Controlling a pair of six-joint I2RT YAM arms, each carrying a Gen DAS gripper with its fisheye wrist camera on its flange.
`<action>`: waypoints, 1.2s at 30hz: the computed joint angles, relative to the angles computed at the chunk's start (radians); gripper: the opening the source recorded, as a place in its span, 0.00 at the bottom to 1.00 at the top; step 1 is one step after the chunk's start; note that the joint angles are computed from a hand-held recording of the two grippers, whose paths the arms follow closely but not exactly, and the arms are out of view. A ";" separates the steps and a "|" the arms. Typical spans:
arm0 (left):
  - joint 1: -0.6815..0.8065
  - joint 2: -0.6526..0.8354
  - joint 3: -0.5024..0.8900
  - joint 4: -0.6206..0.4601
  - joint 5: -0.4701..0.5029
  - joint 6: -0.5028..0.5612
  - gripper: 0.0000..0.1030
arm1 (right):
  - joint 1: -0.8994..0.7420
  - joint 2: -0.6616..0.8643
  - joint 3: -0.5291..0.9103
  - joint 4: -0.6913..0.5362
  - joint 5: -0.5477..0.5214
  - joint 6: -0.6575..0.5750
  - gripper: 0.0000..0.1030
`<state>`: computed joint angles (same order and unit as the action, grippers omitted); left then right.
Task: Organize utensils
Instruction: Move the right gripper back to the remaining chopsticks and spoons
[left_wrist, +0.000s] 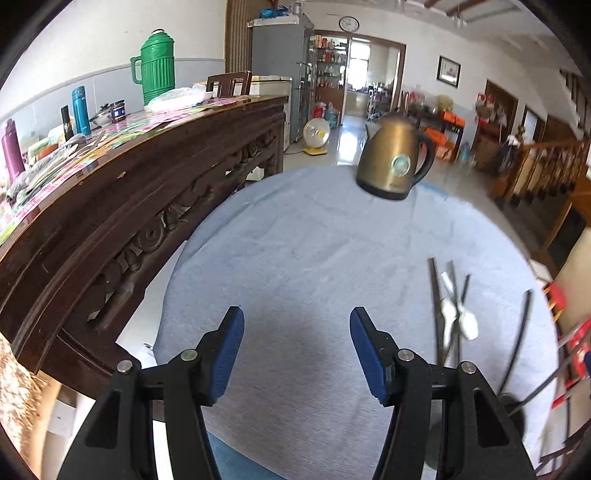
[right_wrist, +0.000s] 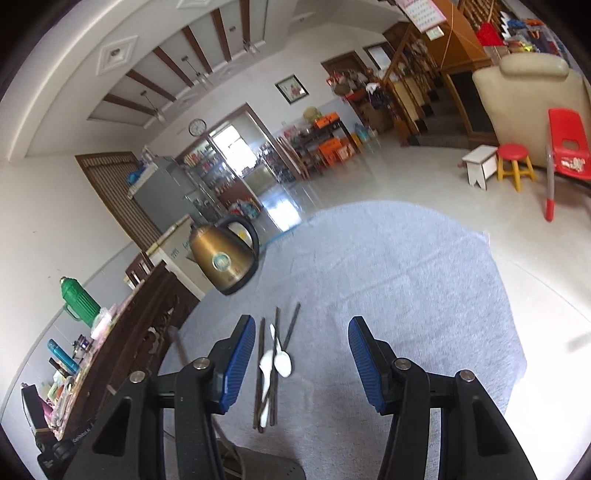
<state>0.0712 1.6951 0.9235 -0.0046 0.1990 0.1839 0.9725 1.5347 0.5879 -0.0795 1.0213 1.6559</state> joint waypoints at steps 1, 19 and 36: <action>-0.007 0.012 0.001 0.011 -0.015 0.003 0.59 | -0.010 0.009 -0.010 0.026 -0.015 -0.008 0.54; -0.086 0.187 0.098 0.057 -0.125 0.031 0.59 | -0.220 0.210 0.004 0.343 -0.258 -0.206 0.53; -0.177 0.413 0.382 -0.145 -0.044 0.064 0.59 | -0.511 0.500 0.263 0.507 -0.765 -0.585 0.50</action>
<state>-0.1059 2.1077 1.3054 -0.1493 0.1549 0.2475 0.4614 2.0350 0.8507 0.4274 0.2558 1.0710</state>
